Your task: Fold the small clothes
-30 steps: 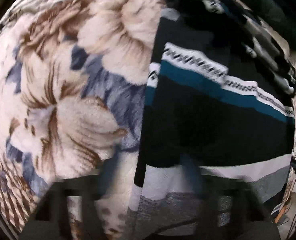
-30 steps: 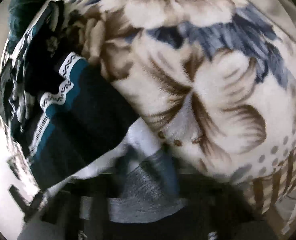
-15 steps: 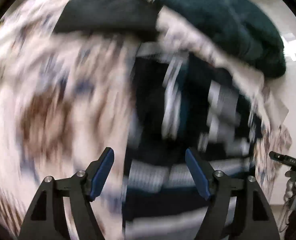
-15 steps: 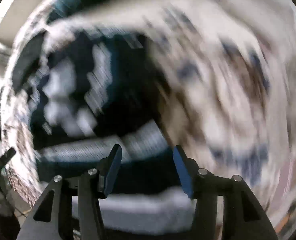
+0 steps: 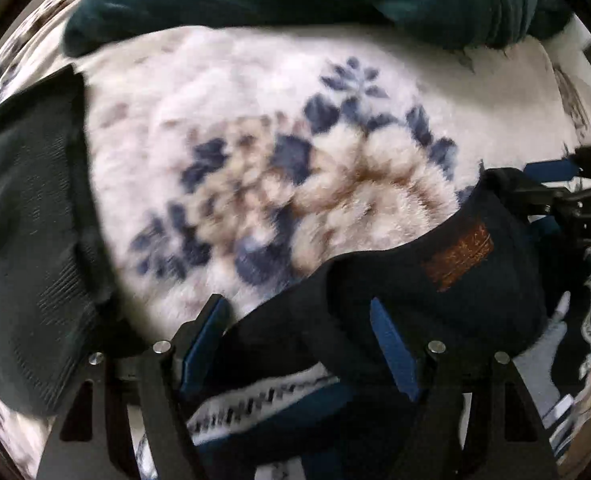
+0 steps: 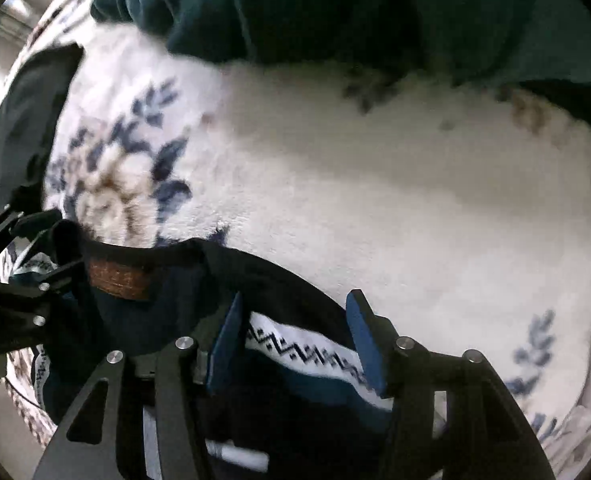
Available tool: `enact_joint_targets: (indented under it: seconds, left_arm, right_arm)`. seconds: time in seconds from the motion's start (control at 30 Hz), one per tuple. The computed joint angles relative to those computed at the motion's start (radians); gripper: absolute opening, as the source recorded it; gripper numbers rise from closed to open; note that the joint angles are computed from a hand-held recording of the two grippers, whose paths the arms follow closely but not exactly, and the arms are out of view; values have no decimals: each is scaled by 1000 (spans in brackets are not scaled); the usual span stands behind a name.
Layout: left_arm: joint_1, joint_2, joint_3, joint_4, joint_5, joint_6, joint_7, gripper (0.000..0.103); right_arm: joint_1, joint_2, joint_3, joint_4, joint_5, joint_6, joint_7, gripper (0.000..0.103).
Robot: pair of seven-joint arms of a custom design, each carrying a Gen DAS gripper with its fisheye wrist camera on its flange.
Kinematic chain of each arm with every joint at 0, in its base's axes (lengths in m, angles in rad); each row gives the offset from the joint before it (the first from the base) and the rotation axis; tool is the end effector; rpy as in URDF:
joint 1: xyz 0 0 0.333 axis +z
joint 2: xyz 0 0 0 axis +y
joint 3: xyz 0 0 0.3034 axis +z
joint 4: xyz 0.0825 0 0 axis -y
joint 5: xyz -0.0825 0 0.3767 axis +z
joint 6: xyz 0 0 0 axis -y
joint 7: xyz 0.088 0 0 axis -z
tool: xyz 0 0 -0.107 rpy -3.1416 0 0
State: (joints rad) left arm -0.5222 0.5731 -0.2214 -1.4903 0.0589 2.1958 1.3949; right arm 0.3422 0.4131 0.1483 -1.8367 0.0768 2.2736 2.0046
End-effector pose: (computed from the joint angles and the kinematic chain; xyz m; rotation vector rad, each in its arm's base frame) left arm 0.5386 -0.4565 0.3509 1.5143 -2.7227 0.2496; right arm 0.5603 0.2945 0.3033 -2.1680 2.1795 0.1596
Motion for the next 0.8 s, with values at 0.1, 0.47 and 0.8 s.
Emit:
enact_joint_targets:
  seconds: [0.1,0.47,0.8]
  left_arm:
    - [10,-51,-12,-94,-1,113,42,8]
    - [45,-485,-52,-565,4,466,-175,5]
    - [-56,-961,-216,-957,-198,400,-553,6]
  right_arm:
    - [-7,-38,0,-55,17,92,5,9]
    - [68,-462,-7,-400,-177,281,278,9]
    - [326,-999,129,-811,-54,93,647,8]
